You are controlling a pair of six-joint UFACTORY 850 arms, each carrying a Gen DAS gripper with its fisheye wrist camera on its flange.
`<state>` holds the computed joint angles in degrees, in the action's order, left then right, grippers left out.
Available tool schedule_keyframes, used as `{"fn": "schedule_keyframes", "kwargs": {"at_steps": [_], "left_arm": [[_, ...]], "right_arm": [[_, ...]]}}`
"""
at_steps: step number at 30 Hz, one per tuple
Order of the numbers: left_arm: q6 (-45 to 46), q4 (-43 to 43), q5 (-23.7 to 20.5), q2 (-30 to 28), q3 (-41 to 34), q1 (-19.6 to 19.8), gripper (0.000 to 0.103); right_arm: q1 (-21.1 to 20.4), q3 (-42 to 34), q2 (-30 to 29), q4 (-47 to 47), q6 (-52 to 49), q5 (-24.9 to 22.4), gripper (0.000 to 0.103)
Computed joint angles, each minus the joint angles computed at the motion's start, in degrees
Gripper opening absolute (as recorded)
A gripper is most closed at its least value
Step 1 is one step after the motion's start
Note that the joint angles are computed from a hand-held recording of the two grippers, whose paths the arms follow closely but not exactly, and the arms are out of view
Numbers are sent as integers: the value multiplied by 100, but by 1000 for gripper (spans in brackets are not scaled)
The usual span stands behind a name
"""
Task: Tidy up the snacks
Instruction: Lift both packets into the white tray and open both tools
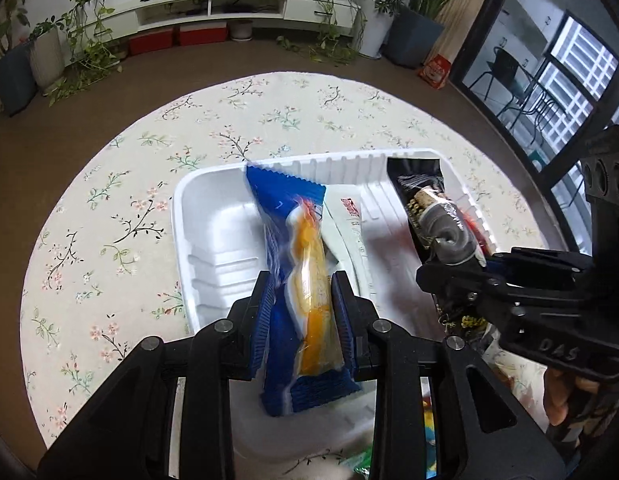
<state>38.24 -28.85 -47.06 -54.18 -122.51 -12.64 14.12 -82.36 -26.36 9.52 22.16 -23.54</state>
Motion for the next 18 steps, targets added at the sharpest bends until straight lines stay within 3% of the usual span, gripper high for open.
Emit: {"fn": "schedule_keyframes", "kwargs": {"at_steps": [4,7,12,16,18], "left_arm": [[-86,31,-58,-135,-93,39,31],[-43,-78,-100,-237,-178,86,49],[215,-247,116,69,227,90,55],[264,-132,409,429,650,55,78],[310,-31,781,660,958,27,89]], "right_arm": [[33,9,-48,-318,271,65,25],[60,-1,-58,-453,328,57,25],[115,102,75,-783,615,133,25],[198,252,319,-1641,1296,219,27],[266,465,570,-2183,1739,372,34]]}}
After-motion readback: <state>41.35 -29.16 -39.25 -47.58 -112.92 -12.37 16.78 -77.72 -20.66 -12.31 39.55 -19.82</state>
